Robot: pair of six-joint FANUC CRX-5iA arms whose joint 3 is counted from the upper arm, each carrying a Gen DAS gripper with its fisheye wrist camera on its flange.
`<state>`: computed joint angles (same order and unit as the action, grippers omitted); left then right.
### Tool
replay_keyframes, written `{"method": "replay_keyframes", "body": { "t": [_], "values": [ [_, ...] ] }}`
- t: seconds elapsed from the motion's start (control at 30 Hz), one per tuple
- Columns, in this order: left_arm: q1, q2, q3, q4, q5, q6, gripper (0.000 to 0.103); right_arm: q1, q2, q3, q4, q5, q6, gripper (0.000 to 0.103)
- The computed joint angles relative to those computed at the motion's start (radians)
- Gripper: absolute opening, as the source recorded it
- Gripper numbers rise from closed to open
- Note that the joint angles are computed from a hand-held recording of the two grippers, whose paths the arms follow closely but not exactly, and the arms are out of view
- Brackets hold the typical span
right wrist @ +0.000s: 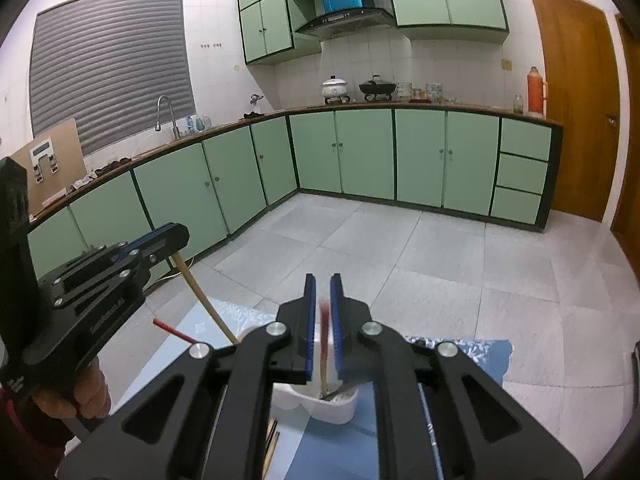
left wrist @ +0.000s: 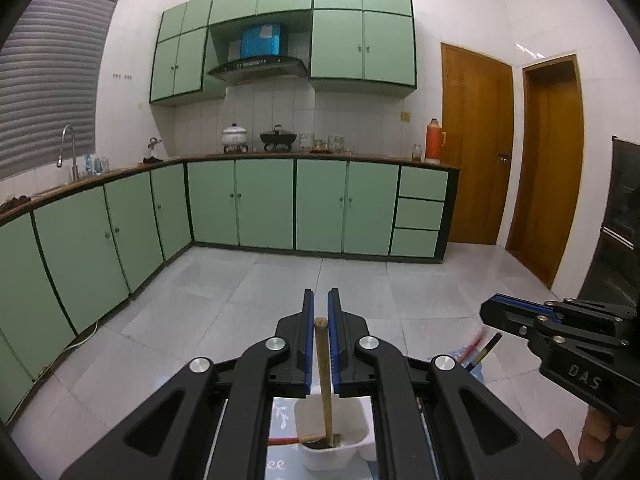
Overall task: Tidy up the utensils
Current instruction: 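Lower both chopsticks into the holder and open both tools, then withdraw both open tools back over the remaining chopsticks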
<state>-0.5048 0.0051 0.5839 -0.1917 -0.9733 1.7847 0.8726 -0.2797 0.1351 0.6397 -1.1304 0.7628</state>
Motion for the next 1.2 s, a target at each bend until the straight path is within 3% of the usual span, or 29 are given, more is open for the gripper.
{"method": "replay_keyframes", "body": {
  "t": [0.07, 0.27, 0.4, 0.53, 0.7, 0.97, 1.2],
  "values": [
    [0.009, -0.011, -0.012, 0.013, -0.001, 0.001, 0.017, 0.013, -0.012, -0.016, 0.027, -0.004, -0.025, 0.027],
    [0.003, -0.074, -0.056, -0.01, 0.016, 0.015, 0.05, 0.097, -0.081, -0.101, 0.183, -0.034, -0.142, 0.051],
    [-0.011, -0.146, -0.125, -0.031, 0.025, 0.04, 0.059, 0.181, -0.154, -0.199, 0.299, -0.084, -0.256, 0.069],
    [-0.054, -0.244, -0.231, -0.097, 0.024, 0.092, 0.068, 0.337, -0.227, -0.323, 0.434, -0.213, -0.411, 0.086],
    [-0.109, -0.342, -0.348, -0.162, -0.009, 0.166, 0.075, 0.505, -0.281, -0.433, 0.502, -0.369, -0.538, 0.09],
    [-0.176, -0.468, -0.528, -0.214, -0.109, 0.234, 0.079, 0.774, -0.33, -0.568, 0.463, -0.602, -0.764, 0.09],
    [-0.259, -0.52, -0.629, -0.289, -0.177, 0.314, 0.079, 0.912, -0.326, -0.661, 0.406, -0.68, -0.913, 0.09]
  ]
}}
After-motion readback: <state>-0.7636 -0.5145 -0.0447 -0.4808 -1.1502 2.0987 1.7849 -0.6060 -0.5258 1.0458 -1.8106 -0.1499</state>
